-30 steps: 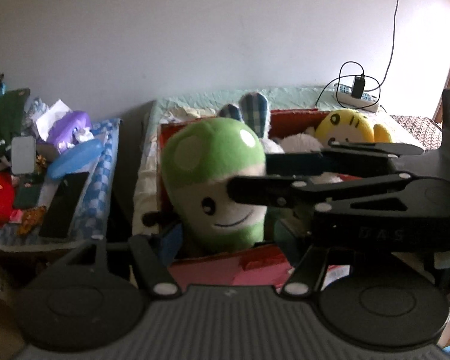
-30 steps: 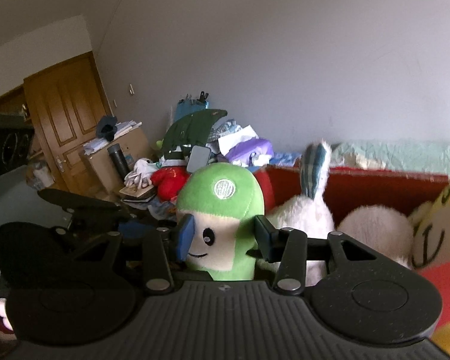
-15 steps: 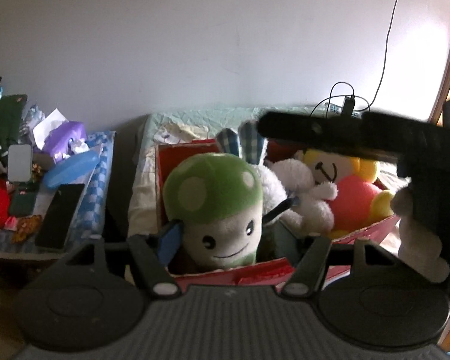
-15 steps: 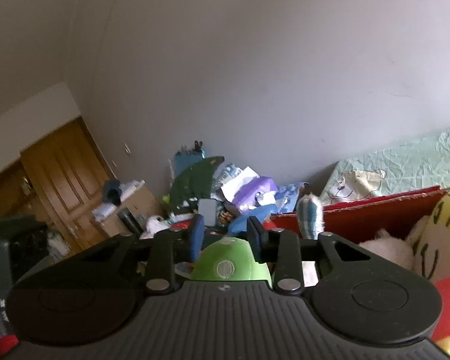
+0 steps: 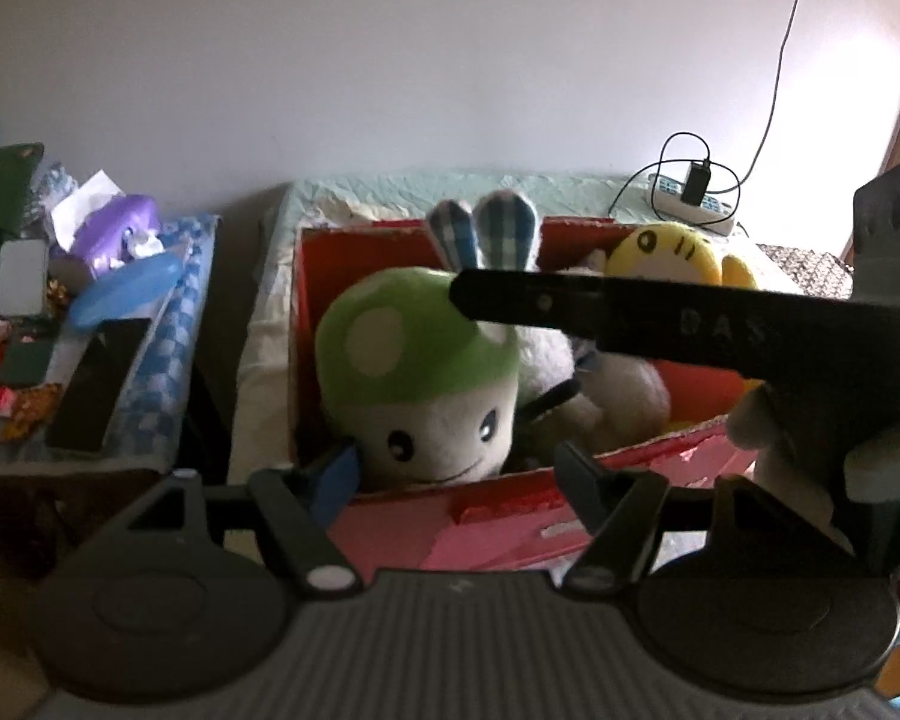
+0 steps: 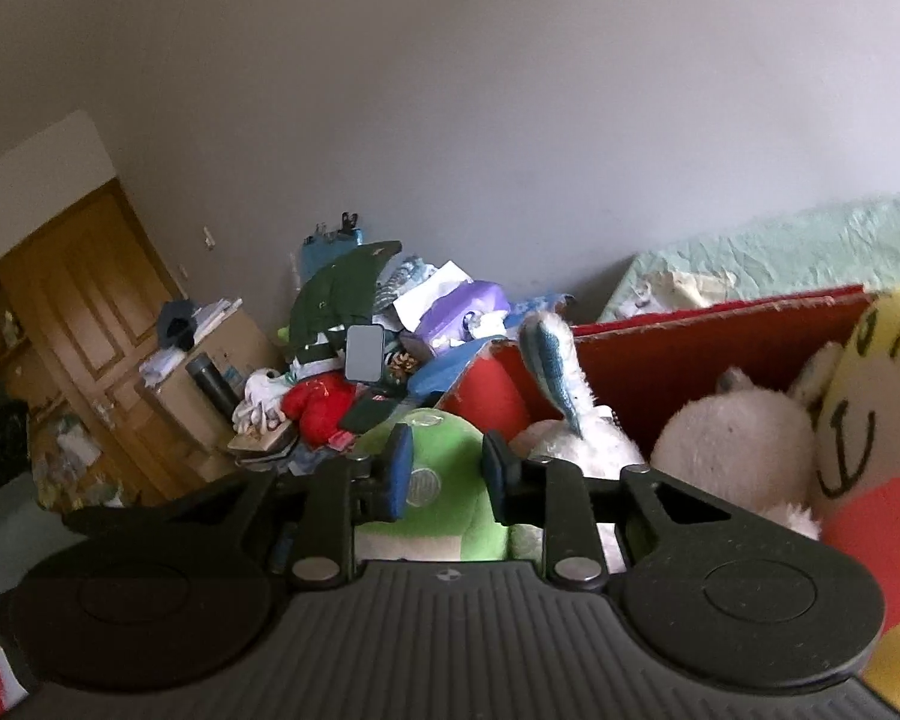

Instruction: Organize objects

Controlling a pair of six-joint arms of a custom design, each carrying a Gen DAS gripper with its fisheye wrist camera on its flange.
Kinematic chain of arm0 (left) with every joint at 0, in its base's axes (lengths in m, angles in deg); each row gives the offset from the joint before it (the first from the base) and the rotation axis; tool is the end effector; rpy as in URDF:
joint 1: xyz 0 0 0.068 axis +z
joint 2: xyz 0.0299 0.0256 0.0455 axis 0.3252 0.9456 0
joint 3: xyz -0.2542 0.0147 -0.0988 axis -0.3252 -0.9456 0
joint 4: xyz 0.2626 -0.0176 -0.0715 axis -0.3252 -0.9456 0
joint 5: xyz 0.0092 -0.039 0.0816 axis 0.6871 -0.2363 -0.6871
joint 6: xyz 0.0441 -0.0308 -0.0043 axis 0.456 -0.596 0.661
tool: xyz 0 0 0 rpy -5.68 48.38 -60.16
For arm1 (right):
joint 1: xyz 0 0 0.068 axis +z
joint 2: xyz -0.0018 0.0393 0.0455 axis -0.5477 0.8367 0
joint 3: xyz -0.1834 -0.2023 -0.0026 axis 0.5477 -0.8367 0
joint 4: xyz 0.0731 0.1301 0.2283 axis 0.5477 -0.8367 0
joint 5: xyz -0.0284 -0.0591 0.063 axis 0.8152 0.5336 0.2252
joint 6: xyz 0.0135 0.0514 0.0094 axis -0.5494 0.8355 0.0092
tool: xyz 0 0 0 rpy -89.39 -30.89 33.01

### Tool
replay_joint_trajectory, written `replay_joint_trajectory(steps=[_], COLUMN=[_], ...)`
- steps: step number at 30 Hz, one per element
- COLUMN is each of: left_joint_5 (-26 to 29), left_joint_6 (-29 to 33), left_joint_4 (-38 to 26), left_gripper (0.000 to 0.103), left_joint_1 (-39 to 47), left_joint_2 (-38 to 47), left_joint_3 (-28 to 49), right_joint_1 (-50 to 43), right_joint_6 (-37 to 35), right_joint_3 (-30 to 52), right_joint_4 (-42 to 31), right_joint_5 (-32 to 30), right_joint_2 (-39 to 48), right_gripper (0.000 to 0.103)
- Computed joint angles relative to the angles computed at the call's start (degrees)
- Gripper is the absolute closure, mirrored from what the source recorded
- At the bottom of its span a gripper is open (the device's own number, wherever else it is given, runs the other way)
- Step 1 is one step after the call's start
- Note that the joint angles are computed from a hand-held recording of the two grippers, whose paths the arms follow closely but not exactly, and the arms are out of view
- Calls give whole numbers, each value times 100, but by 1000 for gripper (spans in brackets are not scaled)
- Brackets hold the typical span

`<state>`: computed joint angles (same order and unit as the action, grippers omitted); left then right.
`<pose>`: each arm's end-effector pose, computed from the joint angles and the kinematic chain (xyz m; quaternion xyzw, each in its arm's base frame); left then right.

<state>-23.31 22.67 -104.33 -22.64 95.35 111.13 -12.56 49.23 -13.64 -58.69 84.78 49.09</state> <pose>0.2162 -0.1931 0.2938 0.2830 0.8684 -0.1735 0.3684 0.1978 0.0777 0.2638 0.0518 0.8091 0.2860 0.5107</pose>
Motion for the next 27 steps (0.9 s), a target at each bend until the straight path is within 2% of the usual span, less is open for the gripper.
replay_joint_trajectory(steps=[3,6,9,13,18,20,22,23,27], left_joint_5=[8,-57,-210,-672,-1432,-1731,-2090,-2245,-2819], left_joint_6=[-1,-15,-45,-160,-400,-578,-831,-967,-1625], left_joint_4=[-94,-209,-346,-658,-960,-1146,-1256,-1319,-1618], left_gripper=[24,21,15,12,8,8,8,8,8], left_joint_1=[60,100,-16,-453,-1098,-1350,-1623,-1754,-2339], left_joint_2=[-87,-158,-148,117,466,686,867,962,1457], left_joint_3=[45,171,343,778,1302,1561,1746,1849,2372], right_joint_1=[154,488,698,1019,1249,1393,1496,1555,1831], right_joint_6=[25,51,339,529,741,786,851,916,1416], right_joint_3=[30,108,153,474,910,1034,1203,1307,1767], right_joint_4=[-315,-966,-1641,-2724,-3840,-4303,-4891,-5218,-6688], right_joint_5=[385,1261,1975,2894,3543,3862,4171,4337,4885], right_joint_2=[-437,-941,-1494,-1943,-2151,-2291,-2467,-2548,-2971], right_gripper=[76,76,68,60,58,57,52,47,42])
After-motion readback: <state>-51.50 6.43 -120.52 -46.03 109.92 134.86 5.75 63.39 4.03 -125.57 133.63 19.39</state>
